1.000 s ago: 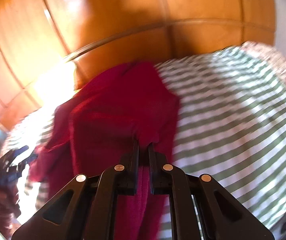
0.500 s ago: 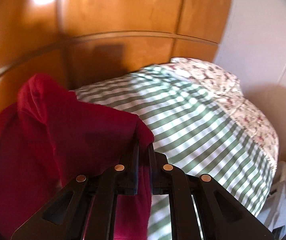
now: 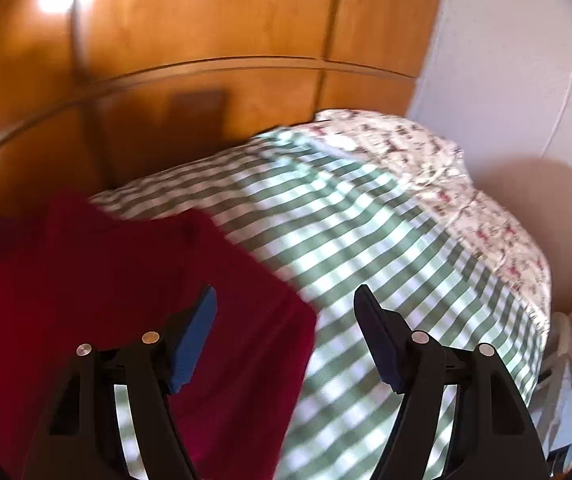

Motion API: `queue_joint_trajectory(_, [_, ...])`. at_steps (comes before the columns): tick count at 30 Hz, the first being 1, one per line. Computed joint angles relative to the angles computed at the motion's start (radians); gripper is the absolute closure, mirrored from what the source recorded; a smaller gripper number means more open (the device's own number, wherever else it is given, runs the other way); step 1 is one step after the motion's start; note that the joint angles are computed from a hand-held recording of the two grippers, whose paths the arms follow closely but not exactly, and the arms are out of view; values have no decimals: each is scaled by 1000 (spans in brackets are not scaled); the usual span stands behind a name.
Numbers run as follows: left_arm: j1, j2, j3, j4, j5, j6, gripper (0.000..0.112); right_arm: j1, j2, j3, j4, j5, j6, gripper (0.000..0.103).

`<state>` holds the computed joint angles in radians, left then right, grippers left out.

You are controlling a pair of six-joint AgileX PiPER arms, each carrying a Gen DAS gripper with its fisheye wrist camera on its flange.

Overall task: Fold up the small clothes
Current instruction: 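Lift the red sweater with both tools and shake it out over the bed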

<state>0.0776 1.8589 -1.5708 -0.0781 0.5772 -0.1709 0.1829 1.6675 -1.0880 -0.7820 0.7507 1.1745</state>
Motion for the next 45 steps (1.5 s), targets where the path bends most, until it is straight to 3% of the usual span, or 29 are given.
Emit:
queue_joint_trajectory(2, [3,-47,137,-200,-17,185,60,32,-85,75,130,-66,-77,33])
queue_joint_trajectory(6, [4,-118,381,-600,13,529,60,132,-204,259,530,-220,-328,33])
queue_joint_trajectory(9, [-15,-126,525,-896,29,772,60,229,-222,351,792,-275,-470,43])
queue_joint_trajectory(11, [-48,-124,570,-988,30,814,60,303,-239,407,927,-321,-519,49])
queue_joint_trajectory(13, [-82,-120,602,-1062,9,865,61,376,-254,436,953,-354,-485,49])
queue_joint_trajectory(15, [-120,-121,608,-1080,-17,876,81,440,-257,441,931,-382,-421,53])
queue_joint_trajectory(16, [-138,-118,597,-1058,-13,850,98,468,-244,429,910,-384,-391,62])
queue_joint_trajectory(19, [-154,-160,596,-995,-39,787,101,538,-203,368,725,-331,-221,92])
queue_joint_trajectory(21, [-136,-208,595,-941,-28,752,102,553,-219,340,663,-294,-180,94])
queue_joint_trajectory(24, [-74,-297,575,-859,53,688,103,574,-317,290,527,-181,-117,94])
queue_joint_trajectory(27, [34,-392,542,-805,225,663,103,576,-461,277,471,-73,-124,94])
queue_joint_trajectory(30, [77,-465,510,-711,336,623,103,620,-599,285,416,60,-96,94])
queue_joint_trajectory(32, [113,-487,508,-712,417,631,100,647,-643,312,415,106,-67,94])
queue_joint_trajectory(34, [109,-520,546,-671,409,622,89,646,-659,361,451,124,-64,94])
queue_joint_trajectory(35, [117,-536,584,-675,386,628,68,651,-661,389,463,120,-52,94])
queue_joint_trajectory(37, [169,-551,678,-753,356,688,43,599,-668,456,544,71,-98,94])
queue_joint_trajectory(40, [207,-548,809,-811,308,757,43,636,-629,520,538,31,-25,94])
queue_joint_trajectory(42, [213,-553,890,-836,281,818,43,630,-608,544,527,25,-3,75])
queue_joint_trajectory(43, [210,-561,934,-841,267,845,43,622,-610,564,523,10,12,56])
queue_joint_trajectory(44, [203,-574,971,-837,249,856,43,625,-614,584,512,-4,38,45])
queue_joint_trajectory(45, [203,-587,1008,-845,242,877,43,608,-614,597,516,-22,35,45])
